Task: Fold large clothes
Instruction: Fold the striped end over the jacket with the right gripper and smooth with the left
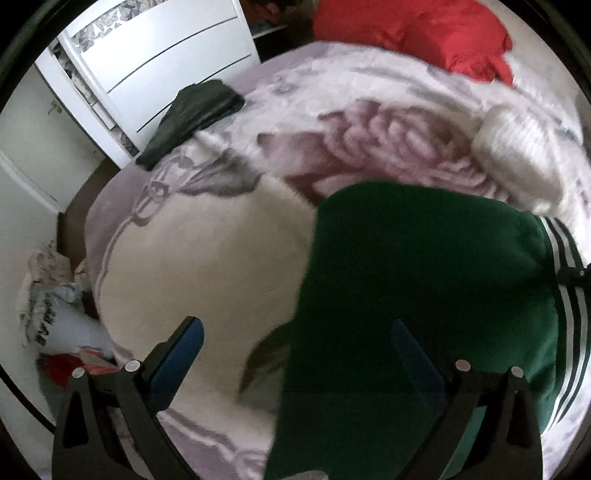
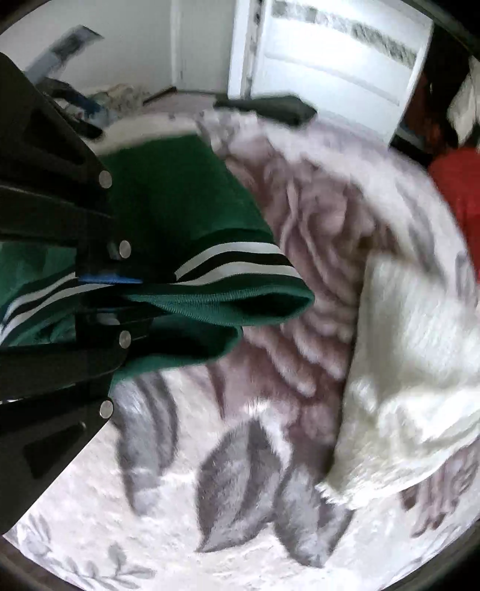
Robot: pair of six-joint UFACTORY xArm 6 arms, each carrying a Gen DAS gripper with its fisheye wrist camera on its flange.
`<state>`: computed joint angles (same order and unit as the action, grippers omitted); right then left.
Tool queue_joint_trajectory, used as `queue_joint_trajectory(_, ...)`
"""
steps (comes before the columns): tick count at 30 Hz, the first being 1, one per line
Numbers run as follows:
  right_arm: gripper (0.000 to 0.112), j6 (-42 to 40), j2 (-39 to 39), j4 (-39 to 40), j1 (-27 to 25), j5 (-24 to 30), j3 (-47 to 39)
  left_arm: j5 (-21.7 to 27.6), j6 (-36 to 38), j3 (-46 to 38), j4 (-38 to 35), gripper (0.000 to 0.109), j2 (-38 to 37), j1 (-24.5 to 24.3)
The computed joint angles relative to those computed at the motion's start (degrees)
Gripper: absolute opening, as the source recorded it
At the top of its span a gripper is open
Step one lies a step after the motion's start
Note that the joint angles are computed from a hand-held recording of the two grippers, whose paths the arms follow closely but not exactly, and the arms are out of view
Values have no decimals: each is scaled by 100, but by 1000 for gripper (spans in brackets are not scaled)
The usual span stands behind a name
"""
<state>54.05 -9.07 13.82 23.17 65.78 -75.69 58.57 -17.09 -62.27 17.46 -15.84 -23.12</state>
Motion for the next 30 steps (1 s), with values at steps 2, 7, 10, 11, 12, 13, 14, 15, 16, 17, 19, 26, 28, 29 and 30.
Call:
queue_joint_trajectory(2, 29, -468, 101, 588, -138, 193, 112, 158, 114, 53, -22, 103, 120, 52)
queue_joint_trajectory(7, 71, -163, -916, 635, 203, 219, 780, 282, 113, 290, -230, 103, -160, 118)
queue_joint_trajectory(10, 74, 79, -1586, 1342, 527, -100, 1670, 352, 5, 517, -174, 103, -438, -4)
queue_joint_trajectory(11, 74, 225, -1667, 1428, 673, -150, 1898, 367, -56, 600, -105, 103, -520, -64)
queue_joint_trajectory(12, 74, 363, -1686, 1436, 777, -252, 2065, 383, -92, 685, -32, 103, -595, -125)
queue_joint_trajectory(13, 72, 476, -1717, 1413, 875, -479, 2241, 384, -68, 754, 17, 103, -642, -172)
queue_joint_trajectory(14, 65, 647, -1756, 1279, 970, -718, 2360, 412, -67, 806, 115, 103, -670, -230)
queue_joint_trajectory(15, 33, 818, -1780, 1230, 1067, -986, 2445, 457, -73, 834, 213, 103, -689, -286)
queue_joint_trajectory(16, 30, 1062, -1737, 1079, 1161, -1014, 2368, 479, -56, 869, 252, 103, -729, -313)
queue_joint_trajectory(17, 26, 1364, -1723, 808, 1233, -930, 2234, 498, -35, 881, 269, 103, -767, -322)
queue_joint_trajectory(19, 13, 2216, -2041, 198, 1397, -932, 2106, 505, 7, 883, 249, 103, -871, -292)
queue_joint_trajectory(26, 13, 3713, -2999, -500, 1695, -29, 2082, 497, 132, 825, -69, 103, -893, -229)
queue_joint_trajectory(28, 15, 3542, -3109, -105, 1598, -146, 2628, 388, 41, 925, 97, 103, -780, -298)
queue_joint_trajectory(29, 17, 3159, -3006, 248, 1510, -257, 2873, 381, 38, 954, 162, 103, -639, -333)
queue_joint_trajectory(30, 29, 2961, -2911, 513, 1452, -328, 3092, 389, 23, 970, 212, 103, -575, -355)
